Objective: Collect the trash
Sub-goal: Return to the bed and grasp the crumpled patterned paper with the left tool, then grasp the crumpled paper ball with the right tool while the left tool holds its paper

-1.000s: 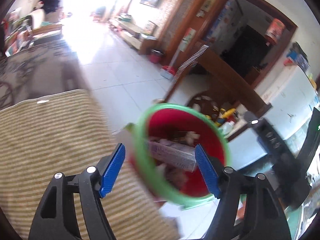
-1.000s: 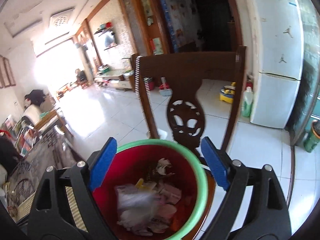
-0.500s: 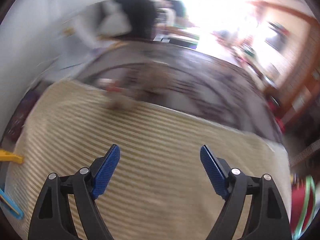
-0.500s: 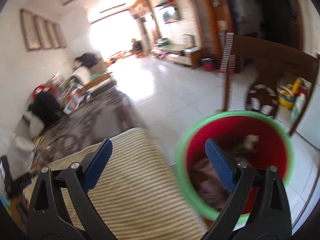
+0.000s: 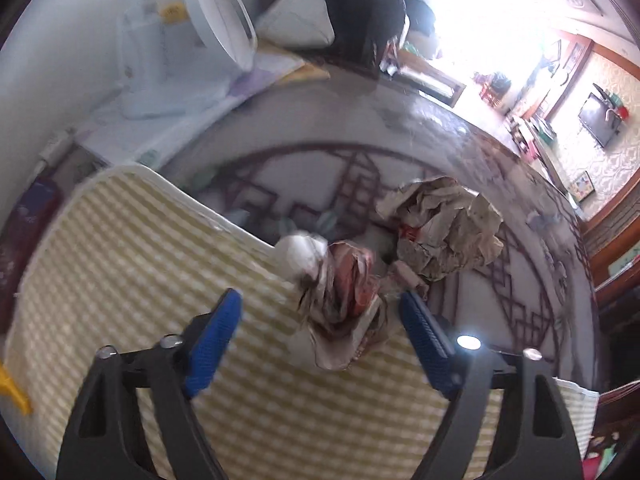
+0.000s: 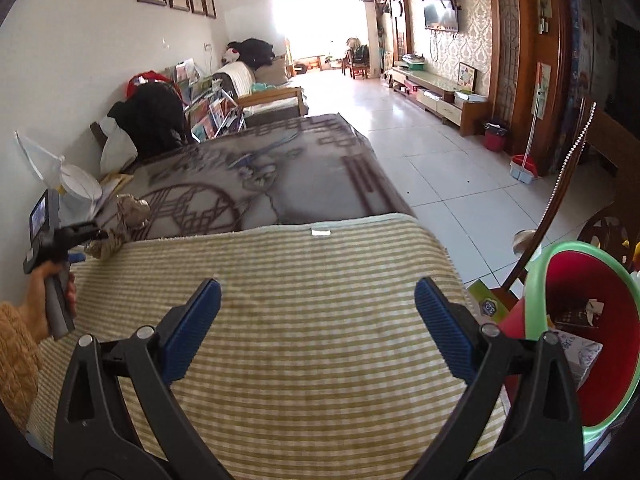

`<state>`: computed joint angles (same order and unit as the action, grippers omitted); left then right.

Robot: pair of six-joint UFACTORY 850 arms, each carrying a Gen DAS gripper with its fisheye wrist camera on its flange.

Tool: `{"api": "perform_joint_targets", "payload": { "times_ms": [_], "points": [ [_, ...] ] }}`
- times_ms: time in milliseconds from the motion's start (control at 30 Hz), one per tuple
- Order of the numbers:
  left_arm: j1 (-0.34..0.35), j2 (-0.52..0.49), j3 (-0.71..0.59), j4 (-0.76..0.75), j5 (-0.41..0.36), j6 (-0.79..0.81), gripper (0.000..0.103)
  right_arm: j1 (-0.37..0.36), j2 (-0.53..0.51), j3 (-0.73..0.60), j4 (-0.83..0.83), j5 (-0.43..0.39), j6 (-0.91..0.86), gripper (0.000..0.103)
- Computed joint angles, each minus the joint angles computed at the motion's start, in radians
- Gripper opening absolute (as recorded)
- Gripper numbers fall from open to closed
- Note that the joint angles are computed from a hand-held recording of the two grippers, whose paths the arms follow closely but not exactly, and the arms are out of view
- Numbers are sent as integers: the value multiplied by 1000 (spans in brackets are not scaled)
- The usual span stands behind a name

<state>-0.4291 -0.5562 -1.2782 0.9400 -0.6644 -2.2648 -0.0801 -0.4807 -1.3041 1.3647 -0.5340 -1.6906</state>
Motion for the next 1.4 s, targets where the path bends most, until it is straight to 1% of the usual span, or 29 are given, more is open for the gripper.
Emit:
{"api": "perform_joint_targets", "payload": {
  "times_ms": [33,67,100,133,167,233,267,333,433,500,567,633,667,700,733,800,900,1000,1067,1133,1167,1267,1400],
  "points": [
    [5,5,11,26,41,-34,60,1,-6,-6,-8,3,13,96],
    [5,12,22,64,60,-84,46,2,-9,-9,-12,6,23,96],
    [2,20,26,72,70,-99,39,3,-9,-7,-11,9,25,96],
    [-6,21,19,50,55,-73,33,5,-10,-6,-13,12,28,96],
    [-17,28,16,28,45,-34,20,8,-11,-4,-14,16,26,96],
    [-46,51,25,3,31,-5,19,13,-8,1,-19,22,21,96],
    [-57,65,39,5,31,-16,19,15,-6,4,-21,23,19,96],
    [-104,114,90,51,38,-104,19,25,2,19,-24,25,7,96],
    [-196,180,169,107,25,-261,19,41,19,49,-18,38,-42,96],
    [-258,202,199,126,-15,-331,19,48,32,71,-2,37,-84,96],
    [-321,208,210,105,-71,-335,19,52,43,89,6,18,-117,96],
    [-361,206,212,99,-118,-358,19,60,55,109,7,-8,-151,96],
    [-370,207,219,102,-118,-378,19,65,60,118,7,-12,-161,96],
    [-367,213,232,125,-102,-408,19,76,65,126,5,-15,-171,96],
    [-364,222,247,174,-80,-459,19,87,66,129,-11,-22,-161,96],
    [-358,226,253,227,-71,-496,19,115,62,119,-66,-38,-112,96],
    [-358,219,238,240,-72,-471,20,193,34,74,-100,-33,-34,96],
    [-351,227,255,290,-47,-531,20,285,-17,-10,-107,-13,52,96],
    [-345,239,273,314,-45,-570,20,362,-78,-107,-185,2,169,98],
    [-348,250,284,317,-59,-592,20,426,-149,-214,-345,22,355,98],
    [-344,260,297,331,-60,-617,20,459,-180,-258,-412,54,436,98],
    [-341,281,329,378,-55,-706,20,520,-253,-349,-500,115,559,98],
    [-342,296,352,403,-72,-767,20,568,-331,-444,-654,164,739,98]
  ]
}}
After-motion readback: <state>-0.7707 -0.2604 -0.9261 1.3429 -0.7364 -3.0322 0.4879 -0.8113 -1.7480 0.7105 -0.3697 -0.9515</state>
